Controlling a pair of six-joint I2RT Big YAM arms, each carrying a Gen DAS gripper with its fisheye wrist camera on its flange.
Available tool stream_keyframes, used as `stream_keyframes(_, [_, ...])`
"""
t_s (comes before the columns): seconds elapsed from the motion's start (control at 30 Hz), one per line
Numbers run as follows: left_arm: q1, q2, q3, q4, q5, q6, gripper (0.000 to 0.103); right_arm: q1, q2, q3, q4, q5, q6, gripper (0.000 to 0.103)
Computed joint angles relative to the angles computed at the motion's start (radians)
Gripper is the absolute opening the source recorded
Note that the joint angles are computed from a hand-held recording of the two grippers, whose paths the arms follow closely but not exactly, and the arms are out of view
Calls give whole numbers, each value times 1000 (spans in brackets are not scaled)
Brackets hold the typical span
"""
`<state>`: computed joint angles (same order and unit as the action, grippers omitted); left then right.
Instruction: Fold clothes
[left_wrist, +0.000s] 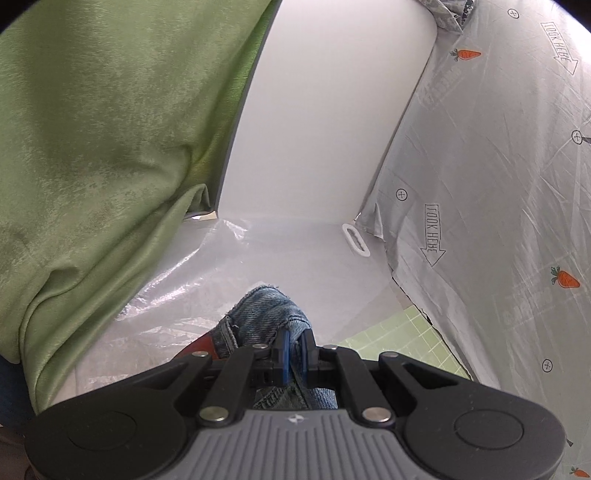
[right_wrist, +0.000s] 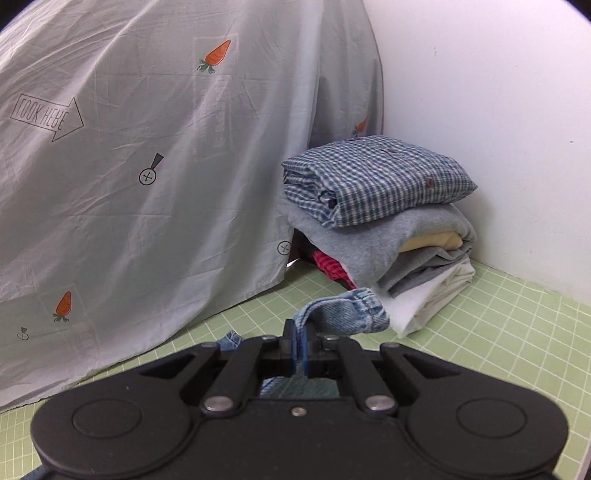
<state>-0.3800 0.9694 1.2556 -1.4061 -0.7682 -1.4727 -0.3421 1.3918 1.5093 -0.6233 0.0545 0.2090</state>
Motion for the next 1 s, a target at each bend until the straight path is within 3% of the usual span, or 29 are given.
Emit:
stream_keyframes(0.17, [52,105,29,48,30,45,8,53,141,129,-35,66,13,3])
stream_keyframes(0.43, [181,269,70,188,112,168,8,134,407,399,-120,125,-32,3])
stream_keyframes(0.6, [238,379,105,245,142,225,9,186,596,615,-199,128,-8,3])
stream_keyframes(0.67, [254,423,124,251,152,245,16,201,674,716,-262,127,-28,4])
stream_keyframes(0.77, [258,479,173,210,144,267,26,202,745,822,-343,71,-41,35])
stream_keyframes(0.83, [252,481,184,215,147,302,53,191,701,759,-309,31,15,55])
stream_keyframes(0.9, [233,468,182,232,130,331,68,178,628,650,-251,25,58,67])
stream_keyframes(1.0, [199,462,196,198,139,342,75,155,522,494,-206,66,65,75])
